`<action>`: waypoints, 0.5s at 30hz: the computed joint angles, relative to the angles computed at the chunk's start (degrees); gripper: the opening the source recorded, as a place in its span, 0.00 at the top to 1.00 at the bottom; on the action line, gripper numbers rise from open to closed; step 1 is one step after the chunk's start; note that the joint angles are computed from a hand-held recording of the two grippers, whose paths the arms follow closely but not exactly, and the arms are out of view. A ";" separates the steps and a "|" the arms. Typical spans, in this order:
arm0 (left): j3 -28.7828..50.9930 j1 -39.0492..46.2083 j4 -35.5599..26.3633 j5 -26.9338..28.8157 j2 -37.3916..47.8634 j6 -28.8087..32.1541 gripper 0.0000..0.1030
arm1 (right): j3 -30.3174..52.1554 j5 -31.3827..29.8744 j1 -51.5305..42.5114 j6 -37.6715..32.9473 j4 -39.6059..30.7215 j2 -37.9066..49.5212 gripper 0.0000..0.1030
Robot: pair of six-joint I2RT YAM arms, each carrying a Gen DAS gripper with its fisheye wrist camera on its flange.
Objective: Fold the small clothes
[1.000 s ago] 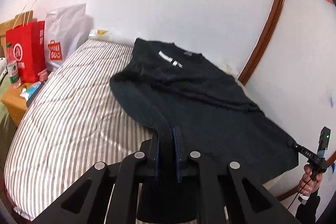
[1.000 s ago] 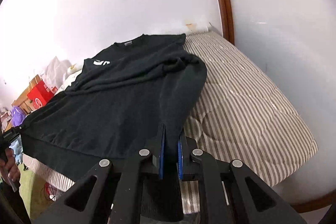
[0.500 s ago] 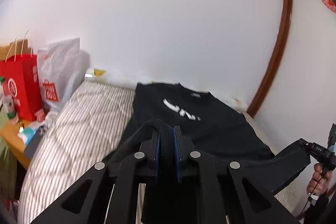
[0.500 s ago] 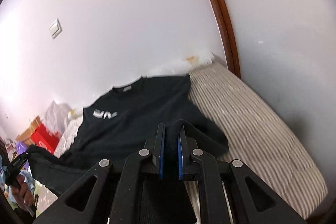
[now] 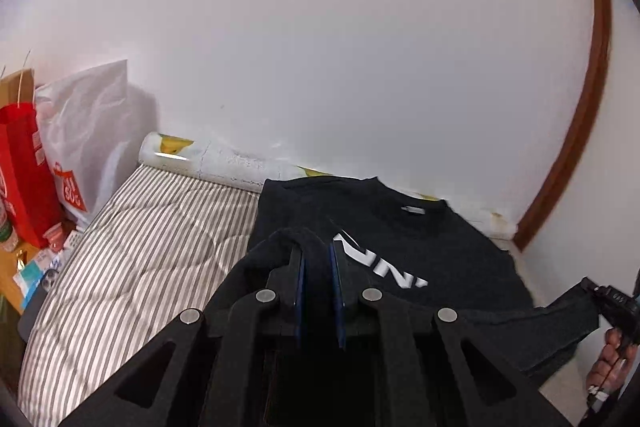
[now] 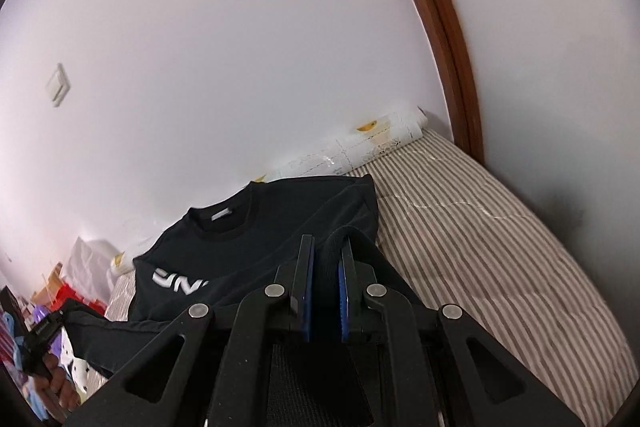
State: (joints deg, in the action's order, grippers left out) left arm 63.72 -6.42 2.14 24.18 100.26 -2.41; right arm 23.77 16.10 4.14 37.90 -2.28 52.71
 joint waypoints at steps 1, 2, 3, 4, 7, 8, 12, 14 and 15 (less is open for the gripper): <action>1.47 -0.96 0.56 -1.38 1.84 -0.32 0.89 | 0.15 -1.91 -2.25 -0.70 3.58 3.73 0.90; 2.85 -1.71 1.02 -2.47 3.57 -0.64 0.89 | 0.07 -3.18 -3.66 -1.25 6.17 6.21 0.90; 4.24 -2.45 1.42 -3.55 5.34 -0.97 0.89 | 0.29 -4.18 -4.92 -1.75 8.74 8.99 0.90; 4.90 -2.88 1.68 -4.35 6.30 -1.08 0.89 | 0.55 -4.91 -5.99 -2.07 11.19 11.88 0.90; 7.02 -4.64 3.11 -8.12 10.38 -0.80 0.89 | 1.69 -7.26 -8.53 -2.44 17.76 20.57 0.90; 7.39 -5.19 3.62 -9.51 11.71 -0.34 0.89 | 2.04 -7.45 -8.77 -2.41 18.80 22.34 0.90; 7.81 -6.24 5.36 -12.89 15.41 1.08 0.86 | 4.10 -6.08 -8.75 -3.13 23.25 31.96 0.90; 8.63 -6.10 5.48 -13.04 17.25 0.96 0.85 | 5.61 -5.16 -8.44 -4.15 23.12 35.14 0.89; 9.67 -5.98 4.35 -12.81 18.56 0.79 0.85 | 5.78 -4.96 -8.42 -4.49 23.19 35.65 0.89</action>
State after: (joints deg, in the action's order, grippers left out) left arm 73.39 -12.40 6.49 11.37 118.82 -1.61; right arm 29.55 11.14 -4.28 33.42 20.91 88.36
